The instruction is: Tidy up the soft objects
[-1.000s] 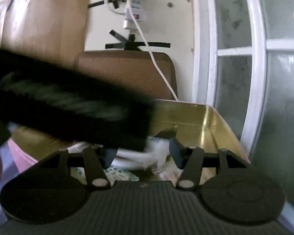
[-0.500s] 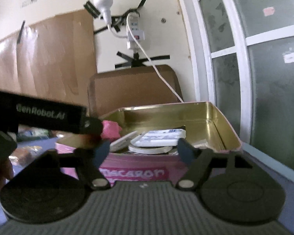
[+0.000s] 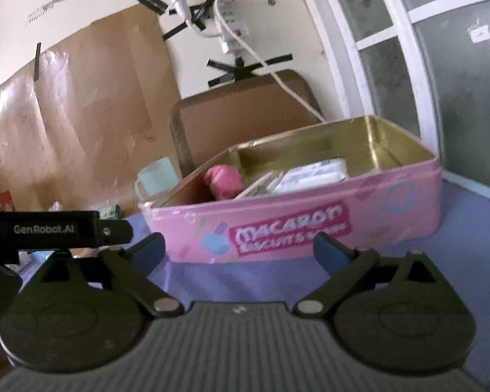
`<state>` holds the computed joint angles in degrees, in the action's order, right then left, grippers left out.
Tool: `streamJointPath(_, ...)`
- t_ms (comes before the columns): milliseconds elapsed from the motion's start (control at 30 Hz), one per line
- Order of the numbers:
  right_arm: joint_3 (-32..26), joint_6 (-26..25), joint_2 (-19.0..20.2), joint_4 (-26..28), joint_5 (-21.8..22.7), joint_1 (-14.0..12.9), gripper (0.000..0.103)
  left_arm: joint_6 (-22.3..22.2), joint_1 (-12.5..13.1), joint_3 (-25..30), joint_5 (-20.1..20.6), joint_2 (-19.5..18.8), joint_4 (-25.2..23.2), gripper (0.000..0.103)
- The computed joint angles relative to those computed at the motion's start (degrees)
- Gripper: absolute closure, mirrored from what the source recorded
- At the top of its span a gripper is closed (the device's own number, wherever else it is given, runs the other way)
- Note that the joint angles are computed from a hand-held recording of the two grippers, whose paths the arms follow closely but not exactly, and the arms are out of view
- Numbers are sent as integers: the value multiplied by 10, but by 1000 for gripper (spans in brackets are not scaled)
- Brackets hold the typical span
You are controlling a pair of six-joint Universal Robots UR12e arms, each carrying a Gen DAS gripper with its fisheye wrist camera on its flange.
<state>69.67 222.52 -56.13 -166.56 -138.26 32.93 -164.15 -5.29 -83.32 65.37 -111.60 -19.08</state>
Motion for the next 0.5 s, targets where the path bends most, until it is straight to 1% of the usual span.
streamJointPath(100, -4, 39, -1, 33, -4, -1, 0, 2, 4, -1, 21, -1, -5, 0)
streamJointPath(200, -2, 69, -5, 44, 7, -3, 0, -1, 8, 2, 25, -5, -18, 0)
streamJointPath(267, -1, 70, -6, 39, 8, -4, 0, -2, 10, 3, 29, -8, -18, 0)
streamJointPath(367, -11, 59, 0, 37, -5, -1, 0, 7, 10, 2, 35, -11, -19, 0)
streamJointPath(500, -28, 60, 9, 42, -11, 2, 0, 18, 11, 1, 41, -14, -19, 0)
